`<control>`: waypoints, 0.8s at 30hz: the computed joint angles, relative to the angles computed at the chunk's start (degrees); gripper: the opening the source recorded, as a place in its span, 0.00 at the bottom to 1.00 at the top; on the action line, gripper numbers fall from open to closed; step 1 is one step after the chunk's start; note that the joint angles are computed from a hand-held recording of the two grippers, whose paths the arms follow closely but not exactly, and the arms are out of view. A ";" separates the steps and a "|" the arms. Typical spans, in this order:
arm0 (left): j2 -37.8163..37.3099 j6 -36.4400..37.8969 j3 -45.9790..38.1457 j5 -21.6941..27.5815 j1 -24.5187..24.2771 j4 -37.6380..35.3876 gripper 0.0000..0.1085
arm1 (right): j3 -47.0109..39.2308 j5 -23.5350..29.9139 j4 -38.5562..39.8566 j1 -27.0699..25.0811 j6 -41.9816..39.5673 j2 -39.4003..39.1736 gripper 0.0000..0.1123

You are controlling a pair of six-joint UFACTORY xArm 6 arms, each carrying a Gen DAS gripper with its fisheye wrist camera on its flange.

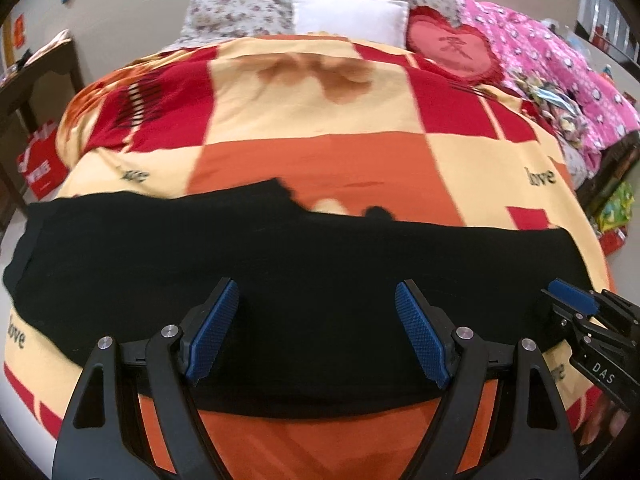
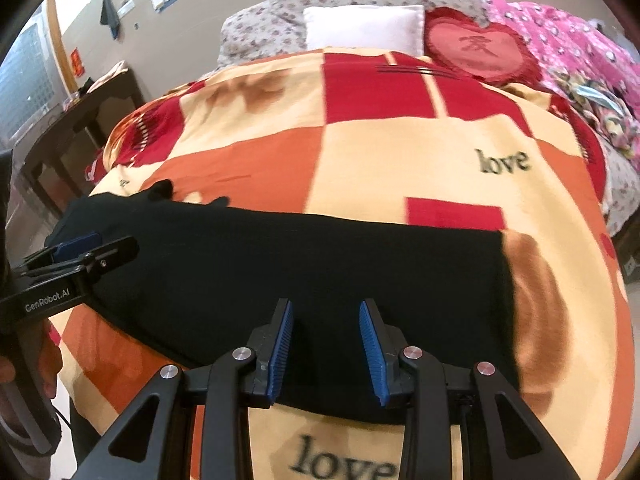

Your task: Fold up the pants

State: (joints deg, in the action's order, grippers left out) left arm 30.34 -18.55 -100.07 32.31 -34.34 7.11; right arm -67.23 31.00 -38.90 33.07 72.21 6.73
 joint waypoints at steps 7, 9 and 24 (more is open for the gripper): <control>4.81 3.54 -7.08 3.30 -2.53 -2.73 0.74 | 6.92 -0.04 -2.32 -1.86 4.62 -5.84 0.34; 6.44 4.55 -9.31 4.72 -3.05 -3.60 0.74 | 7.45 0.30 -2.51 -1.89 4.42 -6.46 0.34; 8.63 3.28 -11.69 5.60 -4.18 0.19 0.75 | 7.45 1.42 -2.90 -1.59 3.11 -6.11 0.34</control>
State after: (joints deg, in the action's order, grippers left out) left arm 38.97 -15.28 -111.77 37.91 -38.51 7.30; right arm -59.78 32.41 -41.80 31.48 75.31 0.61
